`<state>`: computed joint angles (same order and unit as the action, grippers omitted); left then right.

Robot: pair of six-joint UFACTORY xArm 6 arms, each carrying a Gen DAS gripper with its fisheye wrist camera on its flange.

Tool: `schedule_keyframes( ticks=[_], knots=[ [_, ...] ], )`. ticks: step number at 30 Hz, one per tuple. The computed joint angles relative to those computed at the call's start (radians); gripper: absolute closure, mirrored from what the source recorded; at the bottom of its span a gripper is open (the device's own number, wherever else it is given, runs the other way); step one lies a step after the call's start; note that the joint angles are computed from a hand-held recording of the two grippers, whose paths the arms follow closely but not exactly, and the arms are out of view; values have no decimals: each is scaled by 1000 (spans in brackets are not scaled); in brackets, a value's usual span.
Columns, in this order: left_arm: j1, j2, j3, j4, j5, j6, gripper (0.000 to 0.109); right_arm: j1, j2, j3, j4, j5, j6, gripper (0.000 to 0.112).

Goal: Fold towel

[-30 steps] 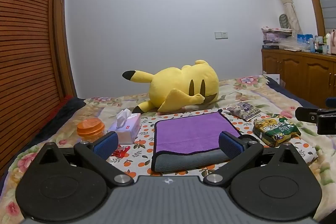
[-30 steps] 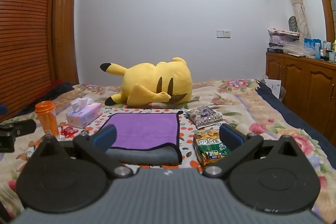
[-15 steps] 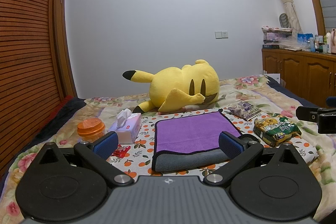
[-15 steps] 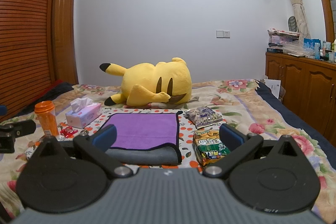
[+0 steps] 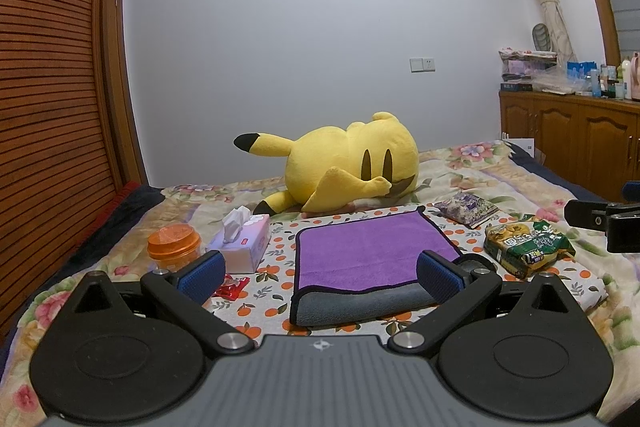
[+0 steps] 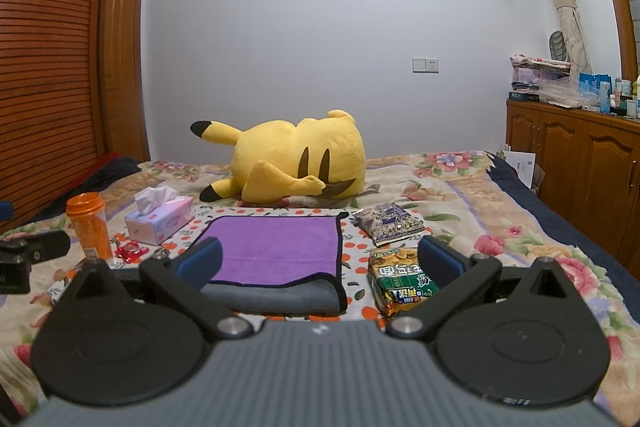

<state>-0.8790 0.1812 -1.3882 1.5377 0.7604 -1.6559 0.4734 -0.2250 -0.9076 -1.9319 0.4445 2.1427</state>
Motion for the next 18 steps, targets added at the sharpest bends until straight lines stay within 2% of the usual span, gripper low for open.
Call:
schedule_keyframes(
  ticks=[18],
  knots=[
    [17, -2, 5, 8, -16, -1, 6, 1, 3, -2, -3, 1, 1, 9]
  ],
)
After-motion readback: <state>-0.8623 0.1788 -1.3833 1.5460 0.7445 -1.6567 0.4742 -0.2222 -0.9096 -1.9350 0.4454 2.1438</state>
